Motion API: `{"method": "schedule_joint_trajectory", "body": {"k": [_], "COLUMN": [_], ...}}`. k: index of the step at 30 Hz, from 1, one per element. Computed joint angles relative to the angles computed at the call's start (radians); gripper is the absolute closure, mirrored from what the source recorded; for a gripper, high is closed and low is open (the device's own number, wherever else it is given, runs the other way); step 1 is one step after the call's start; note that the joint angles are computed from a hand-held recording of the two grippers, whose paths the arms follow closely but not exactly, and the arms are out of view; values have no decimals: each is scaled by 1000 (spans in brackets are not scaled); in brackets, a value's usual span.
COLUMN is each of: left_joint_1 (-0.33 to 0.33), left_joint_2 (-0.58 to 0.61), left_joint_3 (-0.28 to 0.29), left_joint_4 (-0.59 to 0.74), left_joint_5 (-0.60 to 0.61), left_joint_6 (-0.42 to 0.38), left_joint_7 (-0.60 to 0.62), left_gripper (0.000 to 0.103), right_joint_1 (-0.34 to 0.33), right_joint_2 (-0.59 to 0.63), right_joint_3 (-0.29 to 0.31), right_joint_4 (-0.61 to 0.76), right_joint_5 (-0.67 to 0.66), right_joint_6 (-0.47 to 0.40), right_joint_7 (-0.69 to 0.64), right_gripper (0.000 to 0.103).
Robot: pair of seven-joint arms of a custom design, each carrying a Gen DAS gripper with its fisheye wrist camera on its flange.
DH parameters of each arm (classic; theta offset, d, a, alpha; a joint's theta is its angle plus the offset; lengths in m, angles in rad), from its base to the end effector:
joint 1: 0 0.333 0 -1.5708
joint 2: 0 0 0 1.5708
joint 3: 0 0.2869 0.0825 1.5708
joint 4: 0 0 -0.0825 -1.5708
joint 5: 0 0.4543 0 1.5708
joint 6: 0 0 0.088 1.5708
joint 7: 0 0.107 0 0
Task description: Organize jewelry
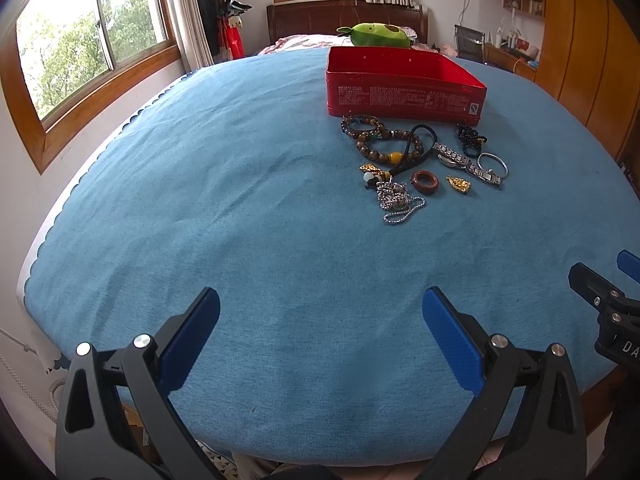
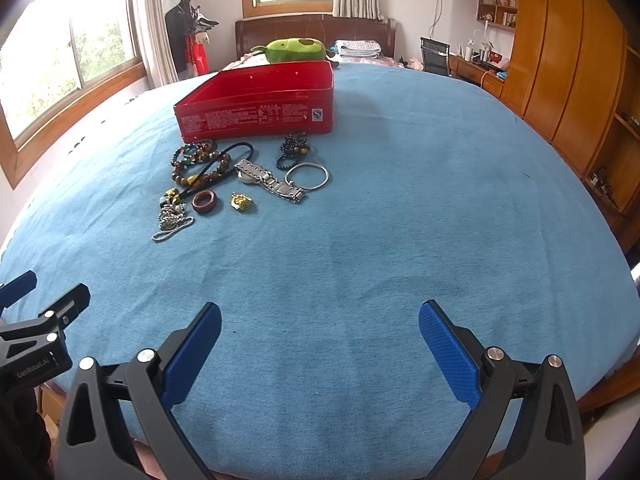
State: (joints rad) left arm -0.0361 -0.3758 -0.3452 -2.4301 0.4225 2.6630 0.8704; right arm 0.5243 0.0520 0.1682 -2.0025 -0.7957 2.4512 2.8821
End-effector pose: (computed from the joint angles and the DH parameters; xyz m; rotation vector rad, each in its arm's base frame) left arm 0.5029 -0.2155 0.4389 -1.7787 1.8088 -0.5751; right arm 0.5089 0.4208 0.4129 -1.7245 1.8942 -0.6852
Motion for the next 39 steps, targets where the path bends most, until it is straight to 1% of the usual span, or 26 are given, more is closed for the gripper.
{"method": "schedule_joint_trajectory", "body": {"k": [9, 17, 20, 22, 24, 25, 27, 29, 30, 31, 33, 35, 39], "left_joint_1": [-5, -13, -31, -51, -80, -81, -73, -85, -100, -100, -90, -64, -55], "left_joint_2": [2, 13, 25, 32, 43, 48, 61, 83, 99, 110, 132, 162, 217], "left_joint_3": [5, 15, 43, 73, 117, 120, 120, 141, 162, 167, 166, 149, 153], "left_joint_4": [4, 11, 10, 5, 2, 4, 17, 36, 51, 63, 85, 119, 195], "left_joint_5": [-13, -25, -77, -142, -244, -271, -301, -365, -421, -450, -474, -441, -431], "left_joint_6": [-12, -15, 7, 31, 54, 58, 44, 35, 23, 16, 14, 13, -1], "left_joint_7": [13, 27, 70, 124, 204, 226, 257, 319, 367, 391, 411, 388, 406], "left_gripper": [3, 3, 3, 3, 3, 3, 3, 3, 3, 3, 3, 4, 4], "right_joint_1": [-2, -10, -18, -26, -33, -37, -46, -57, -62, -69, -75, -81, -103], "right_joint_2": [-1, 2, 4, 5, 9, 12, 15, 24, 28, 33, 46, 63, 123], "right_joint_3": [-1, -5, -11, -17, -21, -24, -29, -33, -35, -38, -46, -53, -57], "right_joint_4": [-2, -7, -16, -22, -22, -21, -23, -18, -17, -13, 2, 27, 103], "right_joint_5": [4, 16, 27, 34, 48, 56, 80, 127, 150, 174, 186, 201, 308], "right_joint_6": [8, 52, 101, 138, 156, 171, 199, 232, 251, 273, 294, 297, 309], "right_joint_7": [-3, -19, -27, -36, -50, -60, -87, -136, -159, -183, -208, -238, -362], "right_gripper": [4, 4, 4, 4, 4, 4, 4, 4, 4, 4, 4, 7, 13]}}
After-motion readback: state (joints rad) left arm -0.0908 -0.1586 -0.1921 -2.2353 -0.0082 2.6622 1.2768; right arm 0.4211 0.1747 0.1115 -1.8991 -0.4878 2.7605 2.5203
